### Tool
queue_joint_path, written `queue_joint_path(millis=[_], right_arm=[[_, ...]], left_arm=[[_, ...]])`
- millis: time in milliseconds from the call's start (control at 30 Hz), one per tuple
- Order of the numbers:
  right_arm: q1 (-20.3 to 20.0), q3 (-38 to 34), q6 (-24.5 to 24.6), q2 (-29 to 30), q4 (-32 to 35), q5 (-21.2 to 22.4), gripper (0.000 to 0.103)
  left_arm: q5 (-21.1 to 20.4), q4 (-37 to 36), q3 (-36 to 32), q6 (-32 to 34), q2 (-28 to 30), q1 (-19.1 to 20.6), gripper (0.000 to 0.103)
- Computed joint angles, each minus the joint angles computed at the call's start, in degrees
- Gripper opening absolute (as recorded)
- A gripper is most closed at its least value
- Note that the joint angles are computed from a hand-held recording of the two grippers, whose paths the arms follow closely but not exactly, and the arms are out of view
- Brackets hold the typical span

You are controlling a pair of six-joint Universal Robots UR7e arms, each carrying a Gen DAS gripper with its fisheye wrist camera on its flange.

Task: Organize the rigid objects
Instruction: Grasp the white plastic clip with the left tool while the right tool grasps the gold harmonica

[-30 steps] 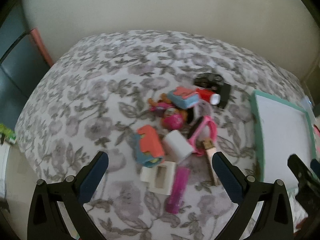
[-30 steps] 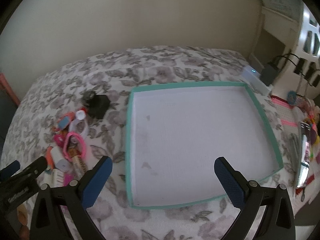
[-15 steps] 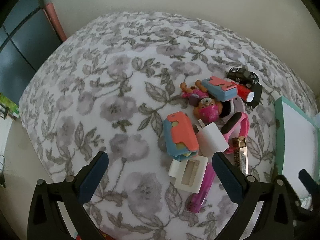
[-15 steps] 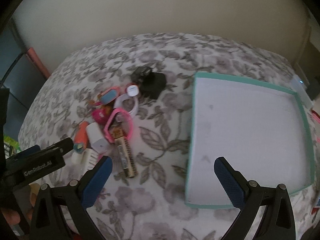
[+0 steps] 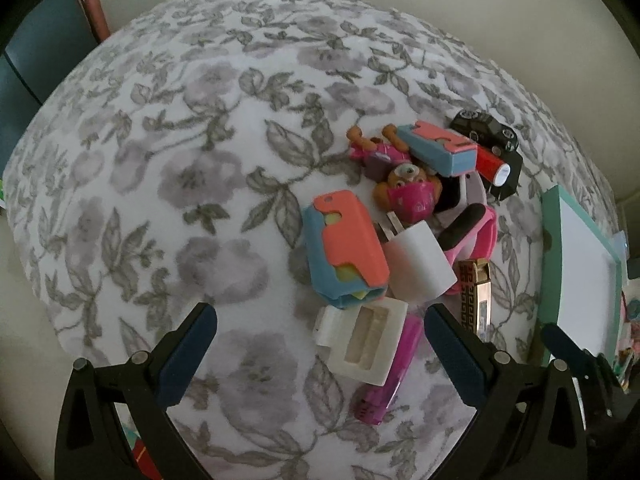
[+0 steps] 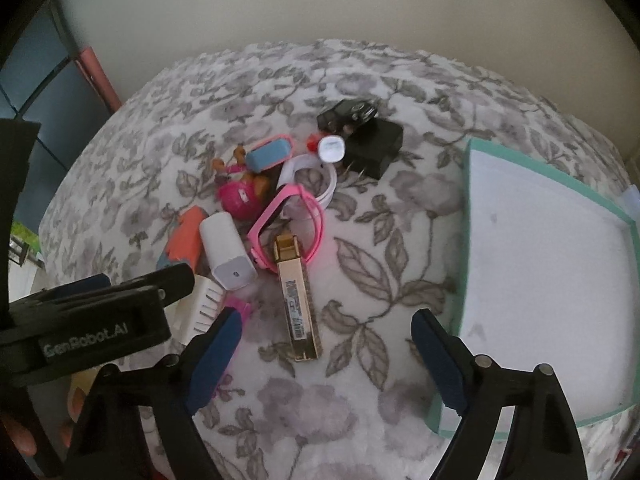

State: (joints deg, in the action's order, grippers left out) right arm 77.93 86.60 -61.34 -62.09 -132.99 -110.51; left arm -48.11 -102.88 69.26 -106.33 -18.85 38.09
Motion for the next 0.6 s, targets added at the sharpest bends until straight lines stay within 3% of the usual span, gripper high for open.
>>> queue_joint_path(millis=[233,500,600], right_arm=[[0.2,0.2,-0.3,1.9,-1.6,-2.8,0.078],[0.2,-0.3,0.1,4.0,-2.6,-4.7,0.076],[0.4,0.4,-1.1,4.5,-5.1,-5.1,0.076]], left_arm=[[-1.3,2.2,-2.3,1.7,1.3,1.2,0.103],[-1.5,0.0,-1.9,4.7,1.5,2.9,0.102],[-1.4,-2.2,-1.4,7.1,1.6,3.5,0.094]])
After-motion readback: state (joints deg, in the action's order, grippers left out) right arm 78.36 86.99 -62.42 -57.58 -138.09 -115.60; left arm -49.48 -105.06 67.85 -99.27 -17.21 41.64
